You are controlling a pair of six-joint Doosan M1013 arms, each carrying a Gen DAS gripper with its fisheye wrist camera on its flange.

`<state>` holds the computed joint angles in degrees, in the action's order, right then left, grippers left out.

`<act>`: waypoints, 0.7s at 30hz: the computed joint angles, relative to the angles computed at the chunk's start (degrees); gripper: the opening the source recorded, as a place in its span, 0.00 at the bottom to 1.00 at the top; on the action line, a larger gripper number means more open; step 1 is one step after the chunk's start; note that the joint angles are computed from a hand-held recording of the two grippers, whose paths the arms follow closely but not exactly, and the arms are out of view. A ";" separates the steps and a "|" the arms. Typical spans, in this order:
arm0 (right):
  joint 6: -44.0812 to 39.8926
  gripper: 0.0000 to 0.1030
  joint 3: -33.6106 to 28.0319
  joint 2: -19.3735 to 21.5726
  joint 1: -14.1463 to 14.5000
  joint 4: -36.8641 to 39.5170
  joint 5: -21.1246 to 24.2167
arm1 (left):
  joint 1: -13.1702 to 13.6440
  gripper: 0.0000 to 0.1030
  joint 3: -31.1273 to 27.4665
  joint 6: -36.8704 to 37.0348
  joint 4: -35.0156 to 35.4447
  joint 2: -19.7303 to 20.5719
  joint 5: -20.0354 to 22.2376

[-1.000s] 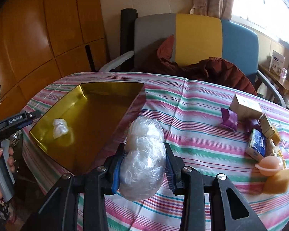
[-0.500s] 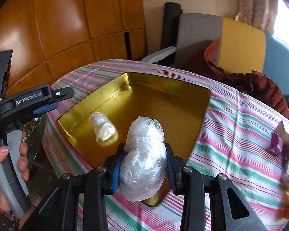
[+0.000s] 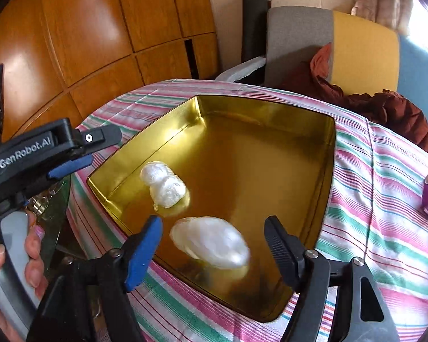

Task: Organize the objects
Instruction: 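Carry the second white bundle with the right tool into the gold tray and release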

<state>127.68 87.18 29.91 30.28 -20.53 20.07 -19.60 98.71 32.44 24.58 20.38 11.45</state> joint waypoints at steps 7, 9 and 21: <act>8.10 0.80 2.48 -1.68 -0.15 -6.74 -1.71 | -0.57 0.65 -0.17 4.78 -3.78 0.21 0.23; 10.84 0.82 3.10 -2.14 -0.19 -8.93 -2.06 | -0.80 0.65 -0.25 7.71 -6.34 0.31 0.34; 30.04 0.95 6.81 -4.92 -1.55 -22.94 -0.51 | -3.16 0.65 -1.16 36.27 -28.13 0.86 1.44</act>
